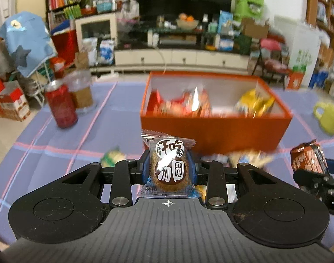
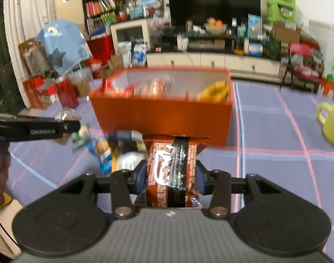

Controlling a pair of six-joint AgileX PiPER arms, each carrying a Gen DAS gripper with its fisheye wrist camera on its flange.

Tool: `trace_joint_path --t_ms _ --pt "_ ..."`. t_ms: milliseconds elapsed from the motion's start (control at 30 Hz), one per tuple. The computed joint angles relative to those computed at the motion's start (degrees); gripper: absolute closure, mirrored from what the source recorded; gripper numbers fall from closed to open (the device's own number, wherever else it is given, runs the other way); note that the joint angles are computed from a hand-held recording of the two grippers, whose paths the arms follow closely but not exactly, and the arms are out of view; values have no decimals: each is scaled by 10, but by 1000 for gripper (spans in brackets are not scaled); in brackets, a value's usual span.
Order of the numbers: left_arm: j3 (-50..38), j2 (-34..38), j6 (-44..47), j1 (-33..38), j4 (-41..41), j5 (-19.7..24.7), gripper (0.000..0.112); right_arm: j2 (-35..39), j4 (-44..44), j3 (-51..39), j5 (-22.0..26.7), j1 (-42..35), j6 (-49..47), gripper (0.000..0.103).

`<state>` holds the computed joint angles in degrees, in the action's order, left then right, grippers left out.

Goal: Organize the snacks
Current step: 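Carry pastry packet with left tool while right tool carries chocolate bar to box, then open left tool over box while right tool releases chocolate bar inside, then grasp green-labelled cracker packet with left tool while right tool grasps dark red wafer packet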

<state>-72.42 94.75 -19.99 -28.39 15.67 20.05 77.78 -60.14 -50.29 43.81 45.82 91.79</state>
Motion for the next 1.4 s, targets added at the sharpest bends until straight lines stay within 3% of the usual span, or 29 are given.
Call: trace_joint_path --t_ms 100,300,433,567,667,767,800,833,867,933,1067,1233,1300,1333,1400 --pt "-71 33 6 -4 -5 17 111 -1 -17 -33 8 -23 -16 57" --pt "-229 130 88 -1 -114 44 111 43 -26 -112 -58 -134 -55 57" --pt "-377 231 103 -17 -120 98 111 109 -4 -182 -110 -207 -99 57" --pt "-518 324 117 -21 -153 162 111 187 32 -253 -116 -243 -149 57" --pt "-612 382 92 -30 -115 203 110 224 54 -283 -113 -256 -172 57" --pt "-727 447 101 -36 -108 270 96 244 78 -301 -98 -259 -203 51" --pt "-737 454 88 -41 -87 273 80 245 69 -299 -99 -259 -197 45" --pt "-724 448 76 -44 -67 269 68 244 56 -296 -99 -258 -187 44" --pt "-697 435 65 -47 -51 251 63 241 47 -293 -93 -256 -178 43" --pt "-612 387 64 -47 -42 195 47 221 24 -270 -106 -260 -148 41" --pt "-437 276 44 -38 2 95 44 161 -62 -213 -107 -245 -80 38" --pt "-225 131 -50 0 81 8 33 71 -67 -137 -127 -217 -89 31" --pt "-152 89 -96 17 122 -11 32 38 -78 -97 -92 -172 -87 13" --pt "-109 69 -138 26 157 -20 32 26 -82 -77 -70 -148 -81 9" --pt "-43 45 -155 52 157 -29 32 10 -75 -34 -37 -104 -59 12"
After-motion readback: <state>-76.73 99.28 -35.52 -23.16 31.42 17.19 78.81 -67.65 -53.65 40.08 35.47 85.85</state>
